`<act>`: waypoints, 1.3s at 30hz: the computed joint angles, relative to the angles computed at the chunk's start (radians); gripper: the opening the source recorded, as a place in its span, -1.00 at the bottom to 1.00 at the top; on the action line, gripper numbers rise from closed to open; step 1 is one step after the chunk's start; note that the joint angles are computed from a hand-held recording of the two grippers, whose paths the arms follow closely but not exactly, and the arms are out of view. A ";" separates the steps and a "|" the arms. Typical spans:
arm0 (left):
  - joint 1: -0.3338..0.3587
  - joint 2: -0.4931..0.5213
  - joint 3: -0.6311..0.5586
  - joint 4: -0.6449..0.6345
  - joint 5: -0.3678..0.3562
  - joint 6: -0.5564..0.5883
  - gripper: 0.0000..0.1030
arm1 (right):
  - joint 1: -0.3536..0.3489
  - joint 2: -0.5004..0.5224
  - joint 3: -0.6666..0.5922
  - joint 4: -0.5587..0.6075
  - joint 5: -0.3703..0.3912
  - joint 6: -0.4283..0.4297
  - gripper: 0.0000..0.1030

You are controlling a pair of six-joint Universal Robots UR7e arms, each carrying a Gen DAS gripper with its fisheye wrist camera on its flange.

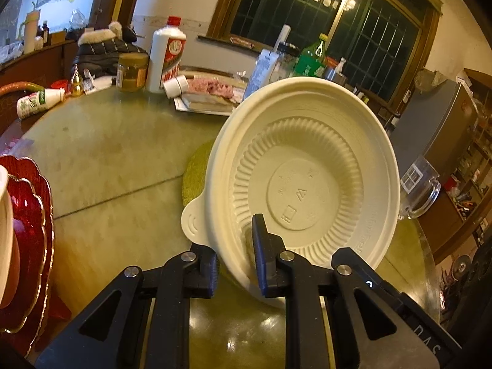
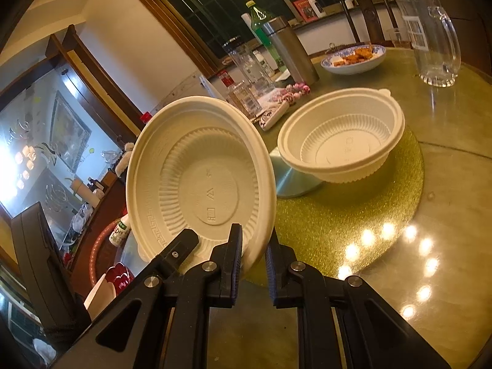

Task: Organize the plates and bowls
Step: 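Lift the beige handled bowl and hold it raised with both tools, then carry the beige handled bowl over the red plate stack with both tools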

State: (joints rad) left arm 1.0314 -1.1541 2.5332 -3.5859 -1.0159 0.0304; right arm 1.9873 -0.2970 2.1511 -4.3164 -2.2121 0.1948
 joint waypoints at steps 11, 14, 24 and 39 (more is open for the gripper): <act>-0.125 -0.232 0.097 0.125 0.202 -0.115 -0.67 | 0.070 -0.035 0.005 0.058 0.068 0.030 -0.73; -0.147 -0.346 0.125 0.200 0.227 -0.147 -0.67 | 0.129 -0.035 -0.012 0.073 0.054 0.032 -0.72; -0.139 -0.723 0.152 0.499 0.222 -0.172 -0.66 | 0.301 -0.024 -0.092 0.216 0.000 0.045 -0.72; 0.092 -0.854 0.000 0.757 0.110 -0.098 -0.66 | 0.330 0.025 -0.279 0.548 0.124 0.121 -0.70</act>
State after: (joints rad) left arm 1.1231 -2.0079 2.5333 -2.8292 -0.9061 -0.0673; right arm 2.3178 -0.2722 1.8725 -3.7684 -2.0883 0.3159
